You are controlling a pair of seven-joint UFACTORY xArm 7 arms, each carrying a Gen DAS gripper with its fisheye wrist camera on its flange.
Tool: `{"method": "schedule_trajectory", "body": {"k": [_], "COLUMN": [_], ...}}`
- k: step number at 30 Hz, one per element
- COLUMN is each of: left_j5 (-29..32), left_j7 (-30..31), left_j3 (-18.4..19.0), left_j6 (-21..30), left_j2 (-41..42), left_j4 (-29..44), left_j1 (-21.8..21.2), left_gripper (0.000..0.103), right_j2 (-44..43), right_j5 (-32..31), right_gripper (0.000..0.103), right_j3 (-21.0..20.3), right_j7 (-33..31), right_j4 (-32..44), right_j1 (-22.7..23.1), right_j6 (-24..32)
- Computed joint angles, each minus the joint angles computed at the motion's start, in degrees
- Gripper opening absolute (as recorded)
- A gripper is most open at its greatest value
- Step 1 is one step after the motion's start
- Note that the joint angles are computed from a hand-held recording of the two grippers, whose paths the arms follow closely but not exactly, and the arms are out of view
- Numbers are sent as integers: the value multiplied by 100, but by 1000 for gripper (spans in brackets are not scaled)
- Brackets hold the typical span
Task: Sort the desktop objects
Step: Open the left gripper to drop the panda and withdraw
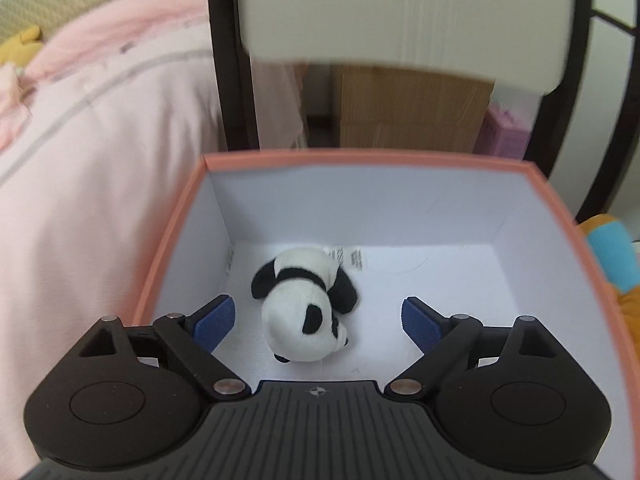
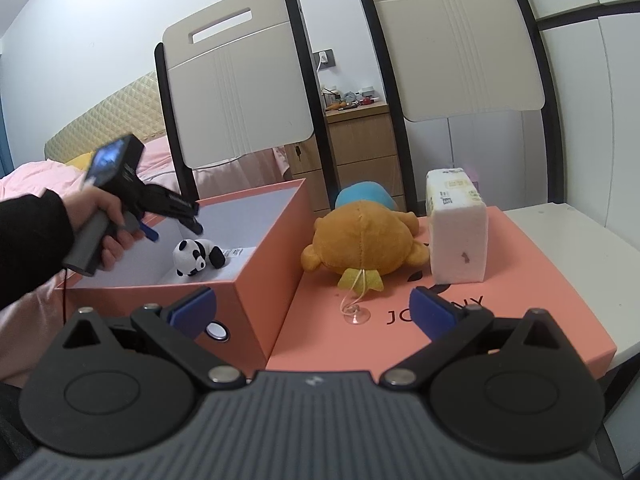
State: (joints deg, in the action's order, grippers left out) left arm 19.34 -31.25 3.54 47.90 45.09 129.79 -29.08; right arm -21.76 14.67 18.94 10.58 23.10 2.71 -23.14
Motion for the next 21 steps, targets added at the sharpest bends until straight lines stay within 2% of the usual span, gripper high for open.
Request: {"method": "schedule_trajectory", "body": {"k": [5,7,11,15,19,21], "left_j5": [1049,1434,2325,2948,3783,4367], "left_j7": [-1234,-1680,-2720,-3699,-4576,-5043], "left_j3": [365,362,371,232,71,-20], "left_j6": [-1304,-1605,-2147,-2358,-2335,-2253], "left_j2": [-1426,-1874,-2638,-3243,-3620,-3775], "left_j4": [-2114,-2701,-3704,-4440,-4799,-4946], "left_j1": [-514,-611,-806,-854,-864,-870], "left_gripper": [95,95,96,97,97,97], "right_j2": [-28,-38,-72,-101,52,120], "right_j5": [124,265,728,1288,1354,1519], "right_gripper": [103,103,103,103,103,103], "right_j3": [140,240,714,1310,942,918], "right_j7": [-49,-82,-373,-816,-760,-875], "right_j4": [-42,-52,-41,13,10,17], "right_j1": [-82,-155,-486,-919,-525,-408], "right_j6": [-126,-199,-295,-375,-686,-890]}}
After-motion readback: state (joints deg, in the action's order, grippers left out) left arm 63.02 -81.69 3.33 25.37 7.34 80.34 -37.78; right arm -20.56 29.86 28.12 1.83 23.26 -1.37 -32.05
